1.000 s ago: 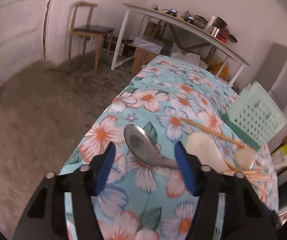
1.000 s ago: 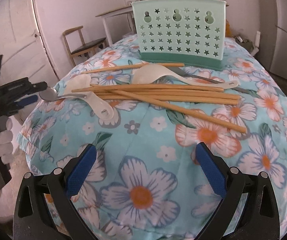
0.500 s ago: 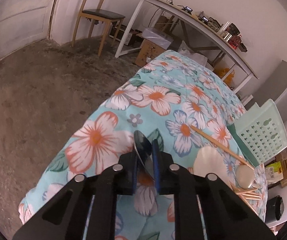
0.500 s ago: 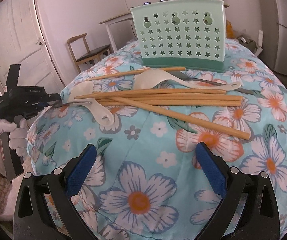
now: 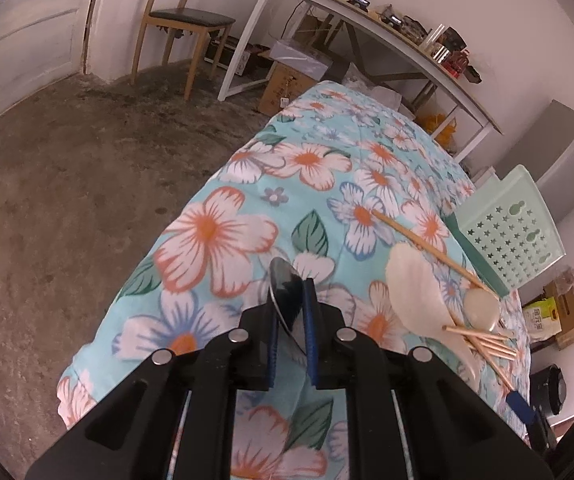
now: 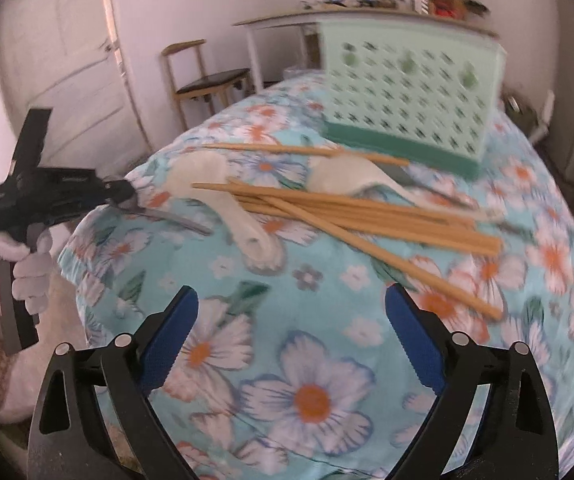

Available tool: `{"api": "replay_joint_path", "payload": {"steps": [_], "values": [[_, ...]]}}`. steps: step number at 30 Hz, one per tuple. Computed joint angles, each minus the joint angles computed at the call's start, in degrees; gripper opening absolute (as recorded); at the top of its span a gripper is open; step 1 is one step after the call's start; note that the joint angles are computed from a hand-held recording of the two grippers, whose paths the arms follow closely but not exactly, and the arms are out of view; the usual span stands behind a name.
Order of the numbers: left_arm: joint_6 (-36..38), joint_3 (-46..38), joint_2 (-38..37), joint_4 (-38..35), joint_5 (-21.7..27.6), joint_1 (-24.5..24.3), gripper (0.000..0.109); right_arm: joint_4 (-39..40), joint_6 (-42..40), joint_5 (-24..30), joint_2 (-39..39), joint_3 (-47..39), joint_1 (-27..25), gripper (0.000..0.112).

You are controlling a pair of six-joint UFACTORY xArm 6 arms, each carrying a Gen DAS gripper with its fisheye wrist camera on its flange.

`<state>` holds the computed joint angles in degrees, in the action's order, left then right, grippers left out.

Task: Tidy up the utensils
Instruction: 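Grasp the white plastic rice paddle by its handle with the right tool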

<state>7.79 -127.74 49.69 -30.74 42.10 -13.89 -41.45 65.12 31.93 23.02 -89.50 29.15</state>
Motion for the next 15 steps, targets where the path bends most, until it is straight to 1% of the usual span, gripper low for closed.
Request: {"api": "replay_joint_path", "payload": {"steps": [1,4,6,7,9,12,15], "values": [[0.53,0.47,-0.30,-0.43,0.09,0.16,0.011,0.19,-1.91,0.88,1.00,-1.67,0.40,0.084],[2.08,1.60,-1.02,-1.10,0.06,0.49,0.011,0.46,-7.95,3.89,4.38,-7.16,1.23,0.074],[3.33,3.02,-1.85,-1.61,-0.54,0.71,0.011,1.19,-13.32,6.37,7.46,-11.89,1.54,0.063],[3.88,3.67,-2.21,-1.90,-0.80,0.87,0.011,1.40,-15.73,7.81,9.14,-14.42,1.59,0.060],[4.55,4.36,-2.55,-2.36,-1.19,1.13,0.011,2.03,-19.37,10.40,11.71,-18.29,1.78,0.048],[5.40,5.44,-3.00,-3.19,-1.92,1.56,0.011,5.05,-27.64,14.87,17.58,-26.81,1.72,0.043],[6.30,6.10,-3.25,-4.08,-2.39,1.76,0.011,4.87,-32.15,17.53,21.64,-32.64,1.94,0.041]]}}
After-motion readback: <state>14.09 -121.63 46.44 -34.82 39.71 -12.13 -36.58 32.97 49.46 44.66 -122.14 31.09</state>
